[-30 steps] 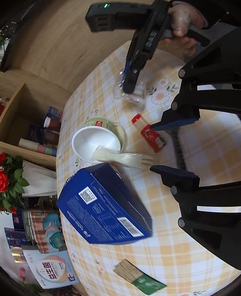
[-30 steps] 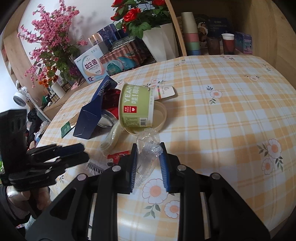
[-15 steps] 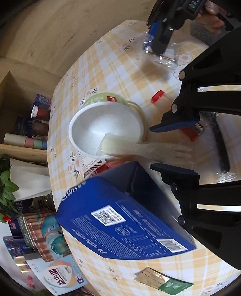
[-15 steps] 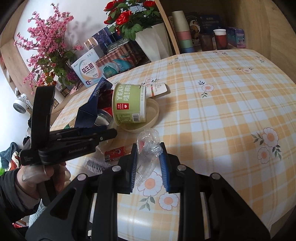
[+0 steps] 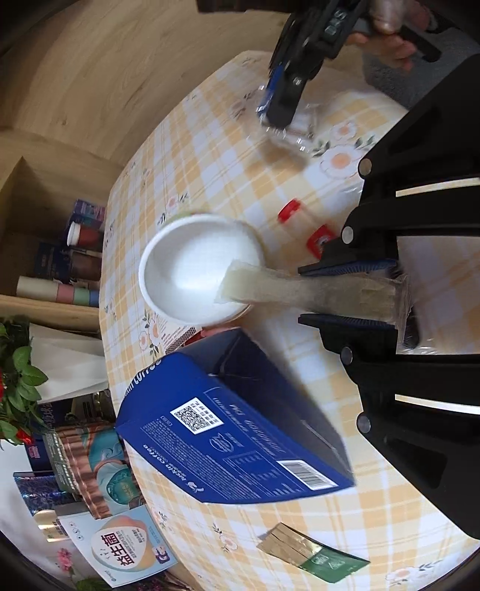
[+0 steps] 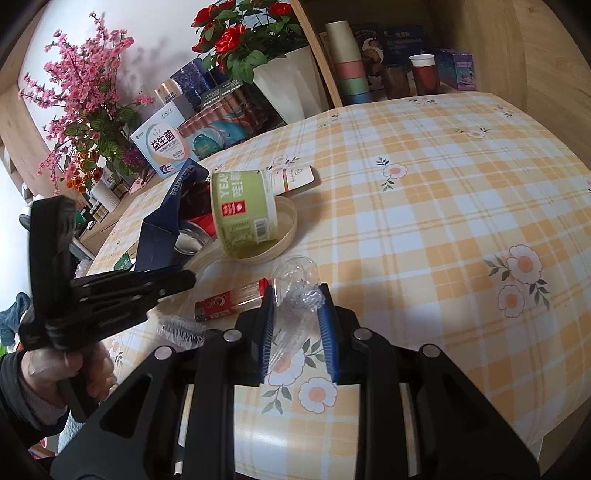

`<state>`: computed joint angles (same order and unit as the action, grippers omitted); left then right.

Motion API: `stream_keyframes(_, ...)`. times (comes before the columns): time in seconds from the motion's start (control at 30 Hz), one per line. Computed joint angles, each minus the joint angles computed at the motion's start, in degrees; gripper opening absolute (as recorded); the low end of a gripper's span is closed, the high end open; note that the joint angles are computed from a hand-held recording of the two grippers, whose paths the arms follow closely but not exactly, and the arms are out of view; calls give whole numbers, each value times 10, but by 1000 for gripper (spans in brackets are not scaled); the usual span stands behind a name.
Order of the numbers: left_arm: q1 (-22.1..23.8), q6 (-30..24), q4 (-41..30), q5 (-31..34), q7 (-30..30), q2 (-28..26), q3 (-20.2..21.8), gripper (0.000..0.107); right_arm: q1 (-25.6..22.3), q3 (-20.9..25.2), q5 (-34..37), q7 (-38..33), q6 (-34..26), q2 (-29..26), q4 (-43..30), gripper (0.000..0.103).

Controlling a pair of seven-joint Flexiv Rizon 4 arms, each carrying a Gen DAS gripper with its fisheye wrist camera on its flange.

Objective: Collect trash
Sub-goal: 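Carry the plastic strip and clear wrapper toward the brown bin with both grippers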

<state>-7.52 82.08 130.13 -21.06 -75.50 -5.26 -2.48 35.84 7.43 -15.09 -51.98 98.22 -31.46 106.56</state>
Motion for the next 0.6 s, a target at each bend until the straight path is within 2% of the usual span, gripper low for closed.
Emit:
stream_keyframes(0.13,-9,26,24,-9,2,22,-2,20,12,-12,-1,-1,-2,10,10,26)
stream_keyframes(0.2,-15,37,39,-39,20,36,-6,20,17,-17,1,2,-1,15,15,26)
stream_keyframes(0.33,-26,47,53,-24,8,57,4,20,31,-31,2,7,-1,26,24,26)
stream_keyframes(0.5,-48,53,73,-65,23,87,18,20,42,-41,-1,11,-2,37,32,26)
stream_keyframes(0.6,-49,51,83,-51,7,108,25,20,48,-45,-3,12,0,44,36,26)
